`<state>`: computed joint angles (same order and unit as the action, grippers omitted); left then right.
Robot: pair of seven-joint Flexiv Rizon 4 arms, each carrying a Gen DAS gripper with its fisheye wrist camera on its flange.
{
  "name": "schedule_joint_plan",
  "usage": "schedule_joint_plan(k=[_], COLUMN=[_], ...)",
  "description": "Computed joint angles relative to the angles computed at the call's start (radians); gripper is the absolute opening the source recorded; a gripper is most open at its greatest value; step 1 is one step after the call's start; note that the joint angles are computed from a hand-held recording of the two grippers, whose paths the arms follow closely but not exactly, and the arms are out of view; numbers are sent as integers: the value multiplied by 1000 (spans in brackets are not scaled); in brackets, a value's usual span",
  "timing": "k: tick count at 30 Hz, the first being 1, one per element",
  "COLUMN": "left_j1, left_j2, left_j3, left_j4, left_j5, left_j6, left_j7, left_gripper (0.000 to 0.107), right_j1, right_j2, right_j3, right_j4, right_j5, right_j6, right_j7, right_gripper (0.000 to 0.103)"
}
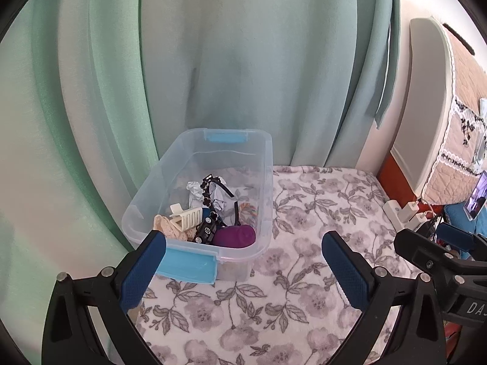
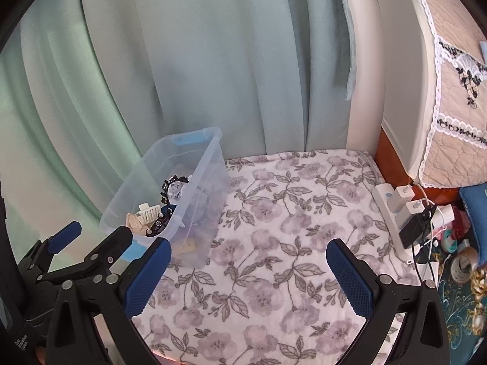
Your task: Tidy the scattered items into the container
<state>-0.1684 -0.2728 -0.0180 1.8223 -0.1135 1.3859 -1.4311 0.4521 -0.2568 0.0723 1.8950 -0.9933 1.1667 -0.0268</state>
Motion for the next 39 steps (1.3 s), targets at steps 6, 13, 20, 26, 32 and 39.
schedule_joint_plan(k=[6, 13, 20, 26, 32, 39], left_j1=[25, 31, 38, 50, 37, 42], left_j2=[18, 30, 31, 38, 36, 36], left_j3=[-25, -25, -24, -39, -20, -18], left_j4=[33, 47, 53, 70, 69, 68], left_j5=[-60, -85, -87, -118, -103, -94], left_j6=[32, 47, 47, 67, 74, 75], left_j7=[38, 53, 49, 74, 60, 46], left_gripper=[102, 102, 102, 102, 102, 102], right_j1=[7, 14, 27, 29, 30, 36], right_j2=[6, 1, 2, 3, 3, 1], right_j3=[8, 14, 17, 18, 22, 25], right_j4=[-9, -24, -34, -39, -42, -50], right_j5=[2, 10, 4, -11, -6, 9], right_j6=[-44, -65, -85, -88, -99, -118], right_j7=[-2, -23, -40, -34, -39, -49], right_gripper=[103, 103, 103, 103, 103, 103])
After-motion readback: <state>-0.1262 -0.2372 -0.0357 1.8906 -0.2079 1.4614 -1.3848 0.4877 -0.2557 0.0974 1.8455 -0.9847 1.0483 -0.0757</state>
